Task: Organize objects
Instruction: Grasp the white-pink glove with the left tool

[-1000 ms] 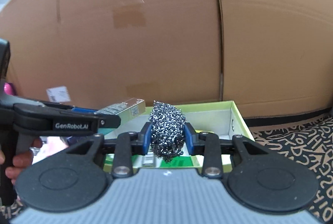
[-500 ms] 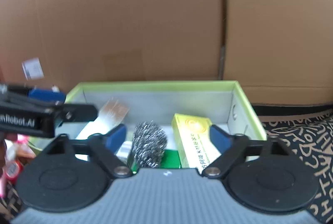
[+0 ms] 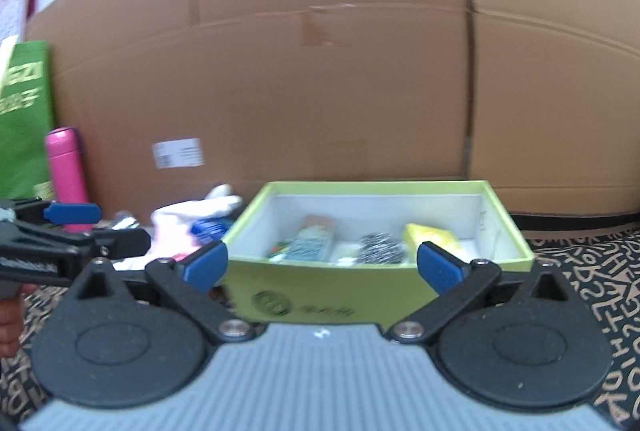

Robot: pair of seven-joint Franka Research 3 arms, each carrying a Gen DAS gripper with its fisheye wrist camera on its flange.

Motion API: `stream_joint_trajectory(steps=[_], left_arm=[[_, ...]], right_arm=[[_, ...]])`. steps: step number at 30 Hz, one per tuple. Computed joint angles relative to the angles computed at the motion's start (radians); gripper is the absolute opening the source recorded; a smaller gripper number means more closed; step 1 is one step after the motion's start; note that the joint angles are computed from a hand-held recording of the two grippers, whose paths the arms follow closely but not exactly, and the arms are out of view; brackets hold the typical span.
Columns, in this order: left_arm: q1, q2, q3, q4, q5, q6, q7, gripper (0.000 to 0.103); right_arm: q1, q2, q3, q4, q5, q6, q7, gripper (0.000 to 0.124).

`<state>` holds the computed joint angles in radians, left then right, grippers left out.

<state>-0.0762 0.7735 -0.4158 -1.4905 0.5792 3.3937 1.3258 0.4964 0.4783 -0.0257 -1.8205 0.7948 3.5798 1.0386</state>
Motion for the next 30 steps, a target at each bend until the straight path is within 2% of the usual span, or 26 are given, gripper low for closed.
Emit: stream_joint_trajectory(steps=[4,6,7,9,10,14,19,21,23,25,27,29,30], left_arm=[[-0.075,-0.121,0.183,-0.181,-0.11,0.081,-0.061,0.099],[-0.104,-0.17,0.252,-0.263,-0.166,0.105,-0.078,0.099],[-0.1,-0.179,0.259,-0.281,-0.175,0.102,-0.086,0.099],[-0.082,-0.183,0.254,-0.295,-0.175,0.078,-0.097,0.099],[-0.067,-0.178,0.244,-0.292,-0.165,0.072,-0.1,0.099],[-0.12,-0.152,0.299,-0.25,-0.186,0.034,-0.067,0.099],[-0.096,-0.076,0.24,-0.142,-0.146,-0.036,-0.017,0.098],[-0.078,-0.047,0.206,-0.105,-0.128,-0.062,0.008,0.094],[-0.082,-0.028,0.199,-0.076,-0.128,-0.09,0.027,0.089],[-0.036,-0.007,0.133,-0.053,-0.121,-0.135,0.061,0.072],[0.048,0.019,0.017,-0.034,-0.131,-0.208,0.121,0.038],[0.121,0.036,-0.072,-0.046,-0.159,-0.226,0.177,0.03],[0.141,0.032,-0.09,-0.061,-0.173,-0.223,0.192,0.023]], right_arm=[[-0.003,-0.035,0.058,-0.082,-0.058,0.037,0.025,0.103],[0.009,-0.038,0.067,-0.099,-0.069,0.041,0.026,0.103],[0.025,-0.032,0.069,-0.093,-0.033,0.042,-0.004,0.103],[0.093,-0.011,0.01,-0.026,0.019,-0.022,-0.047,0.103],[0.113,-0.016,0.002,-0.029,0.037,-0.032,-0.06,0.103],[0.194,-0.028,-0.047,-0.037,0.116,-0.053,-0.11,0.103],[0.247,-0.028,-0.089,-0.032,0.228,-0.062,-0.186,0.103],[0.251,-0.026,-0.09,-0.026,0.265,-0.065,-0.21,0.103],[0.258,-0.022,-0.097,-0.015,0.306,-0.073,-0.237,0.103],[0.254,-0.018,-0.093,-0.007,0.327,-0.082,-0.251,0.103],[0.248,-0.014,-0.086,-0.001,0.33,-0.092,-0.251,0.103],[0.233,-0.008,-0.071,0.004,0.306,-0.098,-0.232,0.103],[0.224,-0.004,-0.064,0.006,0.287,-0.104,-0.218,0.103]])
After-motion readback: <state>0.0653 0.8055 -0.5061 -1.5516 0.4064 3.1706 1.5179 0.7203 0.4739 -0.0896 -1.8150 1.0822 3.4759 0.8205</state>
